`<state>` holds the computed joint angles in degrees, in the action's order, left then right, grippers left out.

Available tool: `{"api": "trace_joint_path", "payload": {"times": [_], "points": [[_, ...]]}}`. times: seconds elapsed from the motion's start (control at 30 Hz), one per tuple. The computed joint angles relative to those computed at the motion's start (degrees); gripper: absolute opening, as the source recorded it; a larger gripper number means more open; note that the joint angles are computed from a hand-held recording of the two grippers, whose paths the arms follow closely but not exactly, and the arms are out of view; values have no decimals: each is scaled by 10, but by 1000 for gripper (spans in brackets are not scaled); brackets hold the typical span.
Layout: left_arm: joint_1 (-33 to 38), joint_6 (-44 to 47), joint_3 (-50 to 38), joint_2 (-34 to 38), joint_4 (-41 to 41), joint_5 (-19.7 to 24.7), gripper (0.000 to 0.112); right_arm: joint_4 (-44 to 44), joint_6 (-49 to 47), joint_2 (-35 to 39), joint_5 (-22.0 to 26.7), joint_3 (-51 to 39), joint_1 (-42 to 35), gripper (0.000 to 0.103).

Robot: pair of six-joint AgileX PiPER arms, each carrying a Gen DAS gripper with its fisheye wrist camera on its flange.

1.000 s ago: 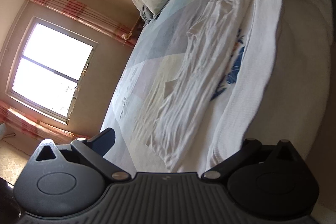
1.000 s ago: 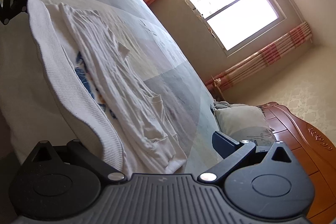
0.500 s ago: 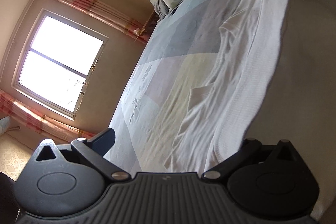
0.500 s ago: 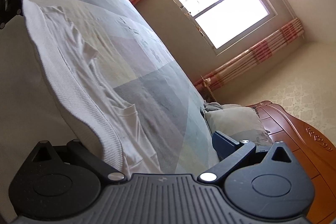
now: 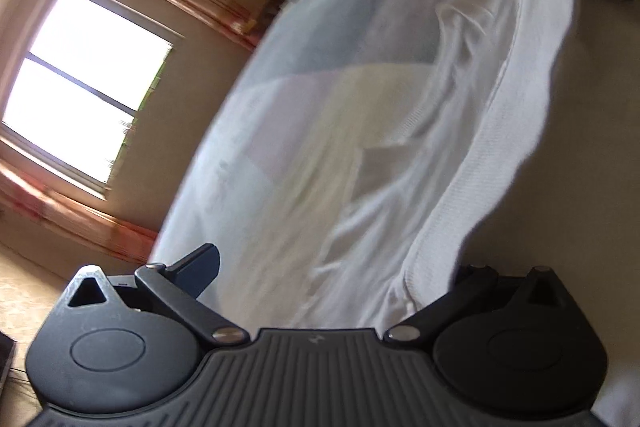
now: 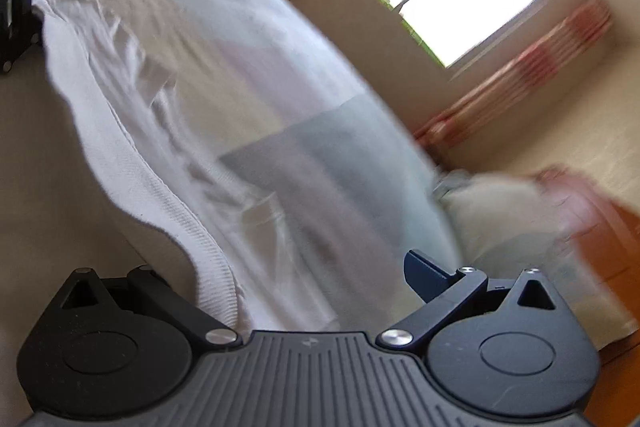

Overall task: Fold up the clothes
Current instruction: 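Lift the hem with both grippers and fold it over toward the collar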

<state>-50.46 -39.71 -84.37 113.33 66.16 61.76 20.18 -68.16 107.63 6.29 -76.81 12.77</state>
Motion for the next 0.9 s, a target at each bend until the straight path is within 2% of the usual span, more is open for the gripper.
{"api": "trace_joint_path", "payload": {"times": [0.07,0.23,0.33,0.43,0.47,0.57,0.7,0.9], "points": [[1,-3,9,-8,-9,-6,102,-5,38,7,62,-29,-15,103],[-19,-5,73,-86,-52,-21,102,171,-90,-32,229,-44,-90,103],[-29,-19,111,-127,-81,-27,102,199,-110,-38,324,-60,-128,103],[-21,-21,121,-139,-97,-30,103,181,-120,-44,328,-45,-131,103],[-16,-18,119,-142,-104,-33,103,171,-119,-43,315,-40,-127,103],[-1,-18,96,-134,-94,-28,103,174,-103,-22,309,-69,-127,103],[41,-2,37,-110,-87,-44,103,158,-22,31,324,-163,-134,103],[117,38,-87,-46,-130,-57,102,115,119,111,386,-323,-147,103]]}}
